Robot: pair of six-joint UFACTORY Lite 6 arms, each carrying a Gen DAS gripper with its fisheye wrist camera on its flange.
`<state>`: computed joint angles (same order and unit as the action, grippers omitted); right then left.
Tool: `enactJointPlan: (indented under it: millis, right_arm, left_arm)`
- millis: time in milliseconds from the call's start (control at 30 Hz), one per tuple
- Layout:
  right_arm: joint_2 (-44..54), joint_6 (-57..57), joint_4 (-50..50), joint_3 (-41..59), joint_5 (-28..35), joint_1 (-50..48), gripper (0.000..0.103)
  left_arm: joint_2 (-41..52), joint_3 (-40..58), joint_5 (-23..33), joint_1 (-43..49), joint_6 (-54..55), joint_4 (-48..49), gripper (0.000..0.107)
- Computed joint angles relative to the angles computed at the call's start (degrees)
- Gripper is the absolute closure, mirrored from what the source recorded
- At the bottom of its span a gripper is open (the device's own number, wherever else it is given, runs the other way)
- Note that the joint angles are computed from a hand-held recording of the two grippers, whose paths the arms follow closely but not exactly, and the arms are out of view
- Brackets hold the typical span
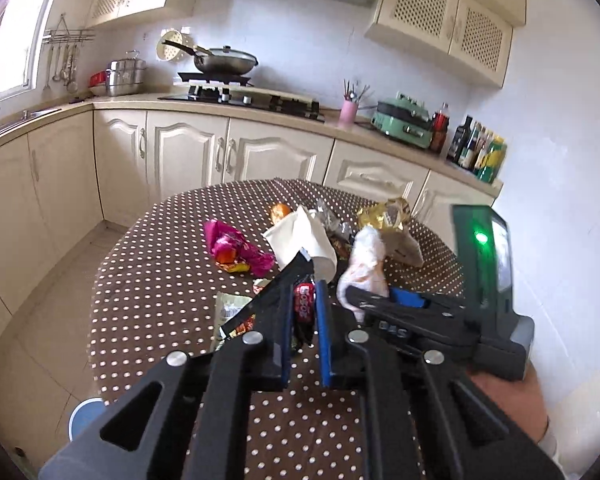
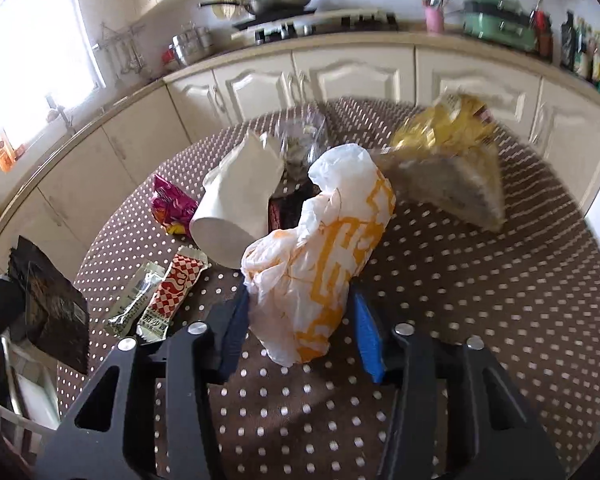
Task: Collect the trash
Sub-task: 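Grasp the snack wrapper with the left gripper while the right grasps the bread bag, then carry the wrapper and bread bag over the blue bucket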
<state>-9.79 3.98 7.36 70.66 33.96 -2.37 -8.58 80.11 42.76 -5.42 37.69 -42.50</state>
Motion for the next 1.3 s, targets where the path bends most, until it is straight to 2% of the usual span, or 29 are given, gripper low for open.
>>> enactJointPlan:
  millis: [167,300,533,667,900,1067,1300]
  right_arm:
    - [-11.65,9.88,-8.94,-5.33,0.81,6.49,0.059]
    - [-14.77,20.59,-18.31,-4.0,3.1,19.03,0.059]
    - [-3.75,37.09,-31.47,4.39,3.64,42.42,0.059]
    - [6.81,39.63,-32.1,10.44,1.8,50.44,0.059]
    - [28.29,31.61,-23.92,26.07,1.18,56.98,0.059]
    - [43.3,24.79,-16.7,37.29,2.86,58.3,0.059]
    - [61.08,20.37,-12.46,52.04,7.0,57.11,0.059]
  left_arm:
    - [-4.31,-2.8,5.44,8.22,6.27,-6.85,0.097]
    - [-7.52,-4.94,12.44,18.41,11.86,-12.48,0.097]
    - [-7.42,-6.71,28.08,45.54,23.18,-18.55,0.097]
    - [-3.21,-6.24,32.78,57.95,29.01,-18.62,0.097]
    - [8.97,-3.92,30.89,68.45,35.18,-15.2,0.097]
    - [18.28,-2.51,25.5,68.88,36.51,-12.35,0.097]
    - [32.38,1.98,16.28,64.46,34.67,-8.81,0.097]
